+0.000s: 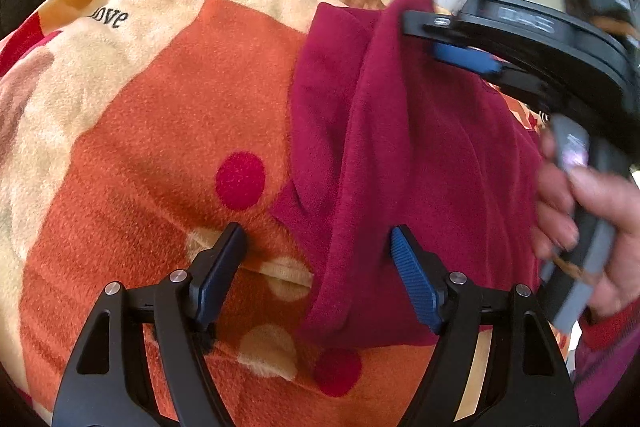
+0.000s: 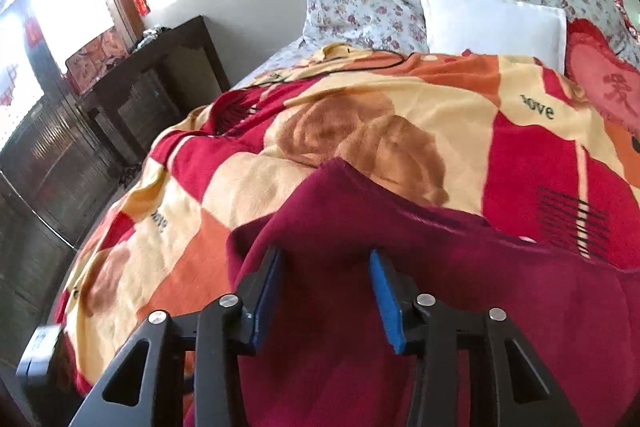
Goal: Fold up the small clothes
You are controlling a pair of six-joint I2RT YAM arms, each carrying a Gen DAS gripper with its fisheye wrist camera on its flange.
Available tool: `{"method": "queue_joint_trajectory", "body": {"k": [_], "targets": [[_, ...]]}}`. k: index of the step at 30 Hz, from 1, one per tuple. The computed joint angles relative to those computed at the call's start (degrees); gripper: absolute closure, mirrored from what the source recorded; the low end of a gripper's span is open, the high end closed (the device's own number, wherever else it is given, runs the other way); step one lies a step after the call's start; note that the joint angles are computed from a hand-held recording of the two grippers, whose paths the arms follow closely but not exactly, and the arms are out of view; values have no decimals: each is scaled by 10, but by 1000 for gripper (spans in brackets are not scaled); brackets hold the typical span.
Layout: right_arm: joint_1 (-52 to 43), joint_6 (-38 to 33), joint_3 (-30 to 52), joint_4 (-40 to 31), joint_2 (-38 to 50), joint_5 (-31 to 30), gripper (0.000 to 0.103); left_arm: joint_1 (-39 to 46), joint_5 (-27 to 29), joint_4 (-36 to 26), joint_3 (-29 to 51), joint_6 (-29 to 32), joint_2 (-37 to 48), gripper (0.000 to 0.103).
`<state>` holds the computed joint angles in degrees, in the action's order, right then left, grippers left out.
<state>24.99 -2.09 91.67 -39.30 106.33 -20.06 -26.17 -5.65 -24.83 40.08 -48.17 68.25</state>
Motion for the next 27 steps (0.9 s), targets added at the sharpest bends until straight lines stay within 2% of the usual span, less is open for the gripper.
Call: {"method": "queue_joint_trajectory", "body": {"k": [5, 12, 16, 19, 21, 24, 27], "targets": [[13, 11, 44, -6, 53, 25, 62, 10, 15, 14, -17, 1, -16, 26], [24, 4, 107, -60, 93, 49, 61, 5, 7, 34, -32, -6, -26, 26], [15, 15, 109, -84, 74, 31, 60, 3, 10, 33, -37, -2, -35, 26], [9, 37, 85, -90, 40, -7, 52, -5, 5, 44, -55, -9, -55, 26], [22, 29, 85, -105, 32, -8, 33, -13, -2, 48, -69, -16, -72, 26], [57, 11, 99, -123, 42, 25, 30, -23, -8, 49, -79, -23, -87, 26], [94, -3, 119, -131, 65, 91, 30, -25, -6, 51, -87, -26, -100, 26]]}}
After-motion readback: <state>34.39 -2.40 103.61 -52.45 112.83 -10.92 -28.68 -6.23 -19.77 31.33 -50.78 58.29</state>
